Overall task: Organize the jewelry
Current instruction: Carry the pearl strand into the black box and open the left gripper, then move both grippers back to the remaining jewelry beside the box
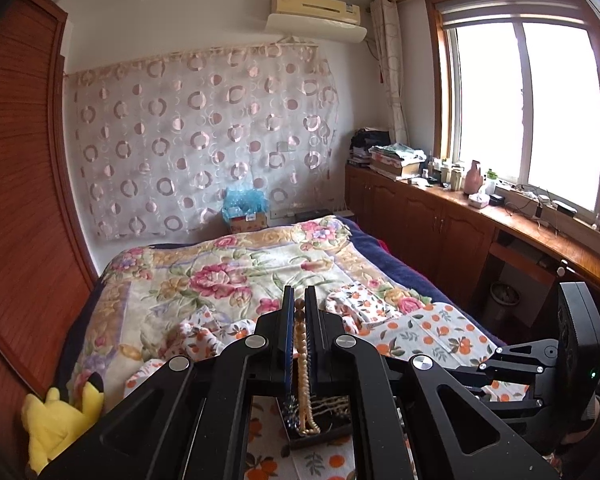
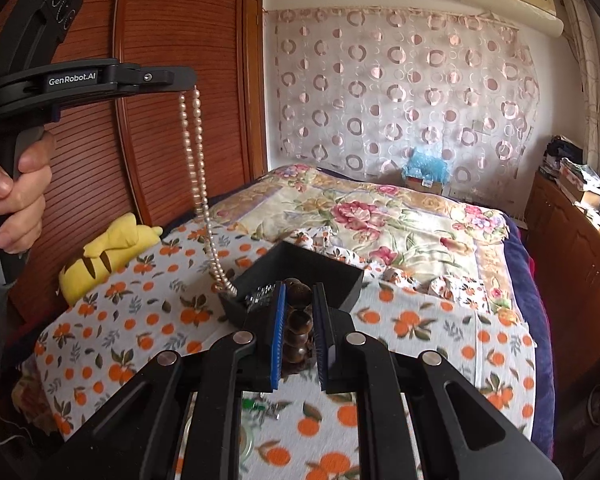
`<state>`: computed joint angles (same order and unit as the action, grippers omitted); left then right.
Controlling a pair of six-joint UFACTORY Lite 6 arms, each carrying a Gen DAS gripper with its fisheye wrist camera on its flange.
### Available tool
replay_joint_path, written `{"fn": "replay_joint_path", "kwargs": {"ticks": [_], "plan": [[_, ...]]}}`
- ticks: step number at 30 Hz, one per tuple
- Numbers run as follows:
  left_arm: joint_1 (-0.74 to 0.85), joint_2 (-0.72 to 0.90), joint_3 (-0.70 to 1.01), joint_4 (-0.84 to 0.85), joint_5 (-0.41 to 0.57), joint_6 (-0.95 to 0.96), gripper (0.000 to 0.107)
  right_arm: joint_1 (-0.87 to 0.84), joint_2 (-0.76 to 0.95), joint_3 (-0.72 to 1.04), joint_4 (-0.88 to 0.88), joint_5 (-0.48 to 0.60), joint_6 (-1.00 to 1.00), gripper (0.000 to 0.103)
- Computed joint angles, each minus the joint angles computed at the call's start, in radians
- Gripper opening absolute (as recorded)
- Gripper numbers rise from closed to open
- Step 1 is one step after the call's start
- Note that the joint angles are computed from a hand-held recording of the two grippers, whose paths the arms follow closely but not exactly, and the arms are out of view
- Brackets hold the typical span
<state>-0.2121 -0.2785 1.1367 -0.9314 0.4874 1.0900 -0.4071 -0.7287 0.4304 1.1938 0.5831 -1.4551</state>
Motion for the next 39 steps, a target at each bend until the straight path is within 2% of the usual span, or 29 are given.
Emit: {"fn": "replay_joint_path", "kwargs": {"ticks": [7, 14, 26, 35, 39], "plan": [[-0.03, 0.175, 0.101, -0.032, -0.035, 0.031, 0.004, 0.071, 0.224, 0.121, 0.137, -0.077, -0.135, 0.015], [-0.048, 0.309, 0.154, -0.061, -0.067, 0.075, 0.004, 0.089, 0.407, 0.24, 0.247, -0.096, -0.25, 0.015], [-0.05, 0.456, 0.05, -0.256, -0.137, 0.313, 0.004, 0.169, 0.698, 0.374, 0.52, -0.181, -0.523, 0.015], [-0.031, 0.494, 0.011, -0.318, -0.129, 0.39, 0.005, 0.181, 0.76, 0.384, 0.59, -0.176, -0.574, 0.016], [-0.016, 0.462, -0.034, -0.345, -0.121, 0.426, 0.012, 0.179, 0.718, 0.349, 0.591, -0.173, -0.572, 0.016]]}}
